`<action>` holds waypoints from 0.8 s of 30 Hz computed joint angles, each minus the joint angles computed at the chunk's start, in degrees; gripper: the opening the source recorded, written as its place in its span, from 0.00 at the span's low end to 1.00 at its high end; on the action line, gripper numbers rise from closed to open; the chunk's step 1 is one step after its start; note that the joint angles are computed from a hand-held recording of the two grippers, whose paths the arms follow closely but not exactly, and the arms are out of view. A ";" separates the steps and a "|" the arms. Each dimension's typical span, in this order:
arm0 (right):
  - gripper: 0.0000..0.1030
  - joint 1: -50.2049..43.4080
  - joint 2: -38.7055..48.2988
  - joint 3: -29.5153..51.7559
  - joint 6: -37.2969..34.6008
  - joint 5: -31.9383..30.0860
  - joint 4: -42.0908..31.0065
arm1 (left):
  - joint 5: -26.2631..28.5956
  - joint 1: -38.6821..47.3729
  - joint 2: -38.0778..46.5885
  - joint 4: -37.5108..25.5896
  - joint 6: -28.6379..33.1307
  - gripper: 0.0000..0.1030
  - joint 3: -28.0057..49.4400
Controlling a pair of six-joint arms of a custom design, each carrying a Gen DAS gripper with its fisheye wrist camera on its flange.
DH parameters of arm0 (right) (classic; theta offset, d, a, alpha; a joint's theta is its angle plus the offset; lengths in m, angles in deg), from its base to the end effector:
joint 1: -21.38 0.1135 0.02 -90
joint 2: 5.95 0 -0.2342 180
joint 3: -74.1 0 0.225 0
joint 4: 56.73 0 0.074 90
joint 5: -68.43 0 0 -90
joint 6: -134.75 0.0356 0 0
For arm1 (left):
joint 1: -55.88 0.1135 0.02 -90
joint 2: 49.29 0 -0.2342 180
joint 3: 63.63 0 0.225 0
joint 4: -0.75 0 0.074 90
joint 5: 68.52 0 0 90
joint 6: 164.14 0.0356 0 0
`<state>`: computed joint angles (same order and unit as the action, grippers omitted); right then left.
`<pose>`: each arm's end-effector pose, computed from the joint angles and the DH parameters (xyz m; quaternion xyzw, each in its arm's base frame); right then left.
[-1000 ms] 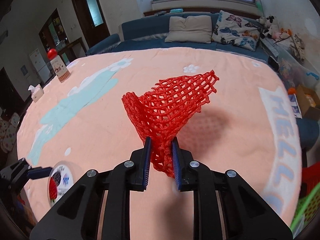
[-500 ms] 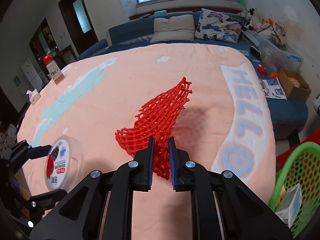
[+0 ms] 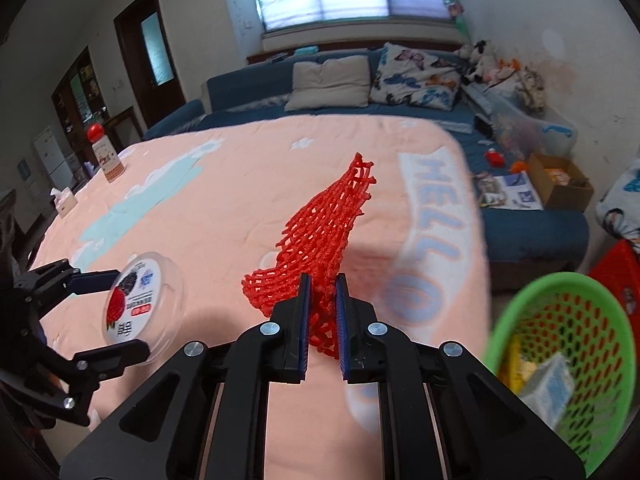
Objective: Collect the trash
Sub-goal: 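Carry net and yogurt cup over the green basket and open both tools to drop them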
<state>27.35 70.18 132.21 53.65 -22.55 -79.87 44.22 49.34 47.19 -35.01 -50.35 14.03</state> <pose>0.2589 0.0277 0.1991 0.0197 0.9103 0.0612 0.4089 0.3177 -0.0503 0.1866 0.3022 0.8857 -0.1410 0.3230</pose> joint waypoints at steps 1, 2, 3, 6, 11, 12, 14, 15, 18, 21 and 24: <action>0.12 -0.77 -1.95 -0.87 -0.11 0.18 -0.82 | 0.08 -0.75 -0.15 0.05 -0.21 0.82 -0.12; 0.12 -1.81 -4.00 -1.77 -0.40 0.26 -1.76 | 0.20 -1.89 -0.36 0.09 -0.54 0.82 -0.24; 0.12 -2.70 -5.38 -2.36 -0.67 0.34 -2.43 | 0.21 -2.76 -0.38 0.23 -0.82 0.82 -0.30; 0.12 -6.84 -12.09 -5.46 -2.30 0.93 -5.49 | -0.10 -6.07 -1.10 0.62 -1.68 0.82 -0.92; 0.12 -18.74 -21.39 -9.64 -6.54 -1.88 -10.89 | -0.77 -11.58 -2.30 1.08 -3.39 0.82 -1.60; 0.12 -21.01 -22.67 -10.20 -7.53 -2.66 -11.71 | -0.94 -12.49 -2.75 1.25 -3.64 0.82 -2.01; 0.12 -26.40 -25.60 -11.58 -9.75 -4.42 -13.60 | -1.39 -14.55 -3.06 1.30 -4.35 0.82 -2.04; 0.12 -29.06 -26.59 -12.05 -10.85 -5.45 -14.39 | -1.69 -15.64 -3.01 1.23 -4.80 0.82 -1.76; 0.12 -36.72 -28.56 -13.57 -14.38 -8.02 -15.68 | -2.53 -18.31 -3.01 1.42 -5.97 0.82 -1.43; 0.12 -42.87 -28.93 -14.91 -17.25 -9.97 -16.18 | -3.28 -20.49 -2.64 1.54 -6.78 0.82 -0.85; 0.13 -46.32 -28.22 -15.83 -18.44 -10.67 -15.70 | -3.75 -22.08 -1.94 1.31 -7.39 0.82 0.18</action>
